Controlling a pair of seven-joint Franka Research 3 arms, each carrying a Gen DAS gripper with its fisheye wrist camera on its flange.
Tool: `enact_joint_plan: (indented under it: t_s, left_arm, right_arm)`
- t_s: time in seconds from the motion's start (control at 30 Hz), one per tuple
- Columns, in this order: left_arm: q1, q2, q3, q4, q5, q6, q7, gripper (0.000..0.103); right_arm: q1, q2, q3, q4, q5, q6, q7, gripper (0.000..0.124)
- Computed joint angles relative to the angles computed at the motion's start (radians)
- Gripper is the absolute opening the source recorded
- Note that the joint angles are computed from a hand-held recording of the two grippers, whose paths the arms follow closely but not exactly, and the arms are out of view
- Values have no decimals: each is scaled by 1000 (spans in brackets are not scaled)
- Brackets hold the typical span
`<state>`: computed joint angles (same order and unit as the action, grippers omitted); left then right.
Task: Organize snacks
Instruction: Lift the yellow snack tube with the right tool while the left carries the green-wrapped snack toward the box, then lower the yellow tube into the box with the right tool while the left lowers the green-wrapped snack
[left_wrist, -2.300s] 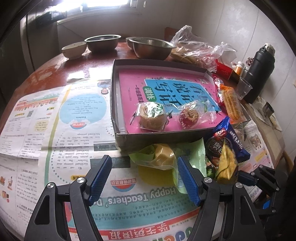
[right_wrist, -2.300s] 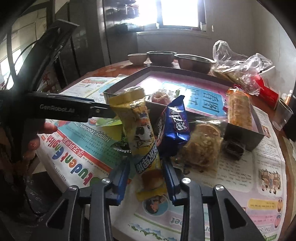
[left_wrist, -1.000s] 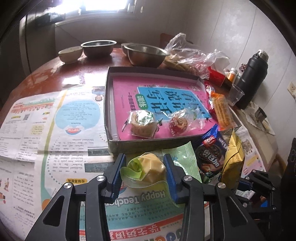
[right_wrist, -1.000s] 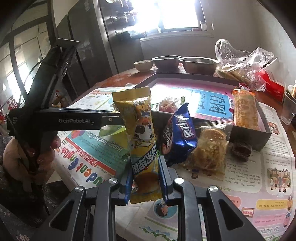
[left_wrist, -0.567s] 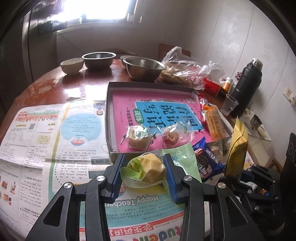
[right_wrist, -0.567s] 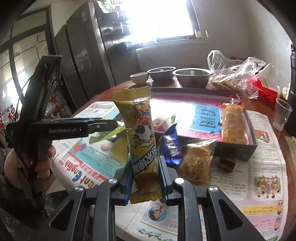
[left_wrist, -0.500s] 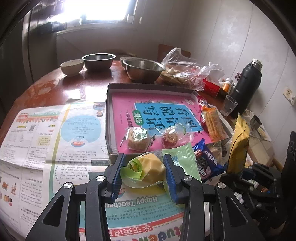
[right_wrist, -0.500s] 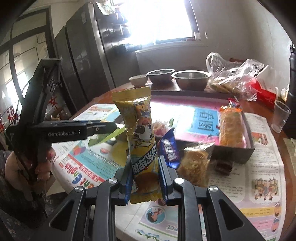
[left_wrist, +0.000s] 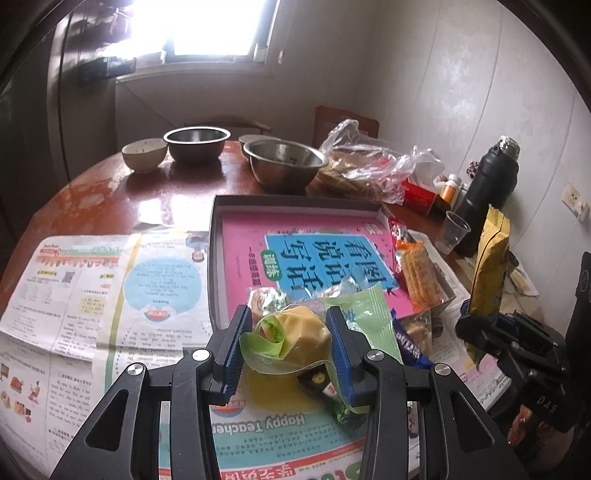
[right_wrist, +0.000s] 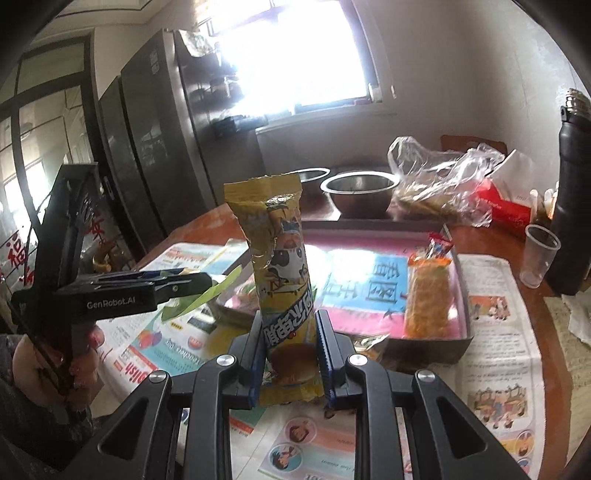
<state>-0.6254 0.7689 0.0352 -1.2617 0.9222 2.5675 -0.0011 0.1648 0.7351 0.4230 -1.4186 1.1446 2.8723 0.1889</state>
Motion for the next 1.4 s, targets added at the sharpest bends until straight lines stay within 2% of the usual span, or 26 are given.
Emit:
enact_joint_plan:
  t_s: [0.53,0.8,1.03,1.4]
  left_arm:
    - [2,90,4,159,-61,-44,101,43]
    - [2,178,10,295,-130,-91,187,43]
    - [9,278,10,443,-211,-136,279,43]
    - [16,436,24,679,-338,-213,394,43]
  right_arm:
    - [-8,57,33,133,71,32,-46,26]
    - [-13,95,27,186,66,-4,-11,26]
    - [17,169,-10,286,-31,-31,114,26]
    - [36,265,-17,404,-189,-48,280,26]
